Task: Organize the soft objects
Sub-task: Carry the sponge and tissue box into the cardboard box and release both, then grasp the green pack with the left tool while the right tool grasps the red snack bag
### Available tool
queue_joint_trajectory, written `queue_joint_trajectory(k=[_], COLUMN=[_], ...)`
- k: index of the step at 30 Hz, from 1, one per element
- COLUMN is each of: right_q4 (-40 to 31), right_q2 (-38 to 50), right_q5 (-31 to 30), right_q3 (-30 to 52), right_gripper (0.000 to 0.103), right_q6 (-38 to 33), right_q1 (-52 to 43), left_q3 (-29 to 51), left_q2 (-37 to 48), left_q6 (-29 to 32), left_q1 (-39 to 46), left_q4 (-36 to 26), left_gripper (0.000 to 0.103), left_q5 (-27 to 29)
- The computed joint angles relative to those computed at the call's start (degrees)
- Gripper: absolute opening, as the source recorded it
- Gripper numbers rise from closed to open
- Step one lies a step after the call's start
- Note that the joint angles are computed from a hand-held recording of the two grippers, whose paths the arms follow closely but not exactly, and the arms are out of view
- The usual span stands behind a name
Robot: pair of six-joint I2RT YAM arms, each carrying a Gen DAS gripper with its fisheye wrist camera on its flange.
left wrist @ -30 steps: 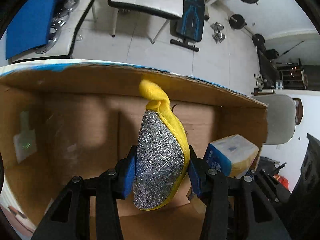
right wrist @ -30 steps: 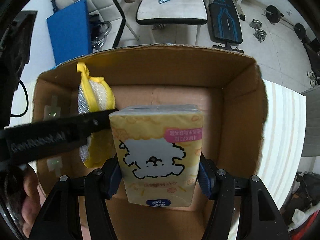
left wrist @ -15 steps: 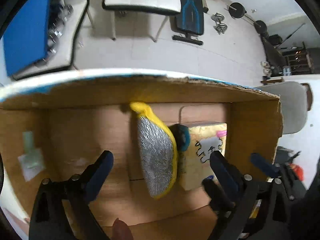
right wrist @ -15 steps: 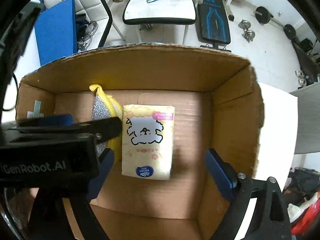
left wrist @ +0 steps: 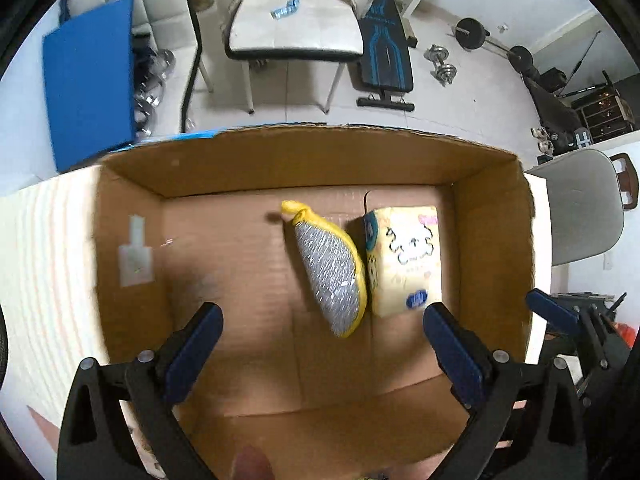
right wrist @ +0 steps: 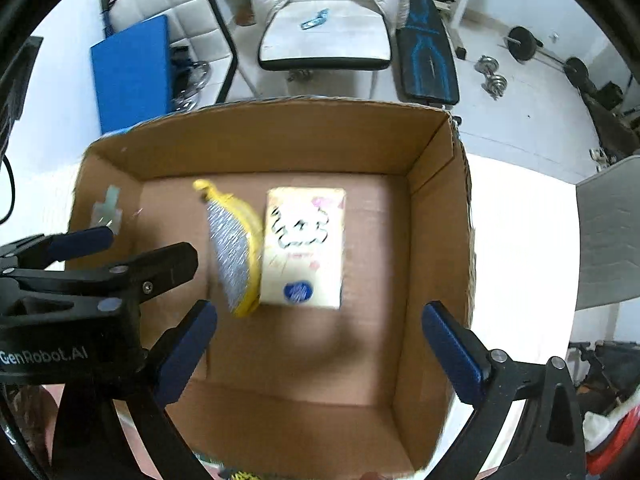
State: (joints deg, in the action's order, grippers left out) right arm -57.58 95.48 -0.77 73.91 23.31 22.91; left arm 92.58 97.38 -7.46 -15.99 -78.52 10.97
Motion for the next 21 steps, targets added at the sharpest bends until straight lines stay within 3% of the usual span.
queue_joint_trajectory(k=[6, 11, 13, 15, 17, 21], right_q4=[-2.75, -3.77, -1.39, 4.65, 11.55, 23.38], right_q2=[-14.22, -31.07, -36.23, -38.80, -36.76, -27.01], right_q5=[0.62, 0.24, -0.68, -3.97, -7.40, -6.60], right_q3=[-8.77, -22.27, -28.66, -35.78, -41.07, -45.07], right_gripper=[0.103, 0.103, 0.101, 0.082, 0.071, 0.071], right_q6=[3.11, 16.68, 24.98, 32.59, 37.03, 41.16], right_q1=[5.59, 17.91, 23.42, 26.84, 28.26, 30.68], left_q3=[-6.77, -21.27, -27.13, -33.17, -39.17, -44.63], left_q2=[-16.66, -35.91, -41.33, -44.42, -45.71, -47.72], left_q6=[-1.58, -3.60, -3.86, -3.80, -3.54, -3.42], left_q1=[-1.30, -3.74, -3.44, -2.63, -1.46, 0.46], left_q4=[-2.29, -4.47, -5.39, -6.30, -5.47, -4.27], left_gripper=[0.103, 0.103, 0.095, 0.081, 0.078, 0.078], left_q5=[-12.24, -22.81, -23.31, -21.87, -20.44, -18.05])
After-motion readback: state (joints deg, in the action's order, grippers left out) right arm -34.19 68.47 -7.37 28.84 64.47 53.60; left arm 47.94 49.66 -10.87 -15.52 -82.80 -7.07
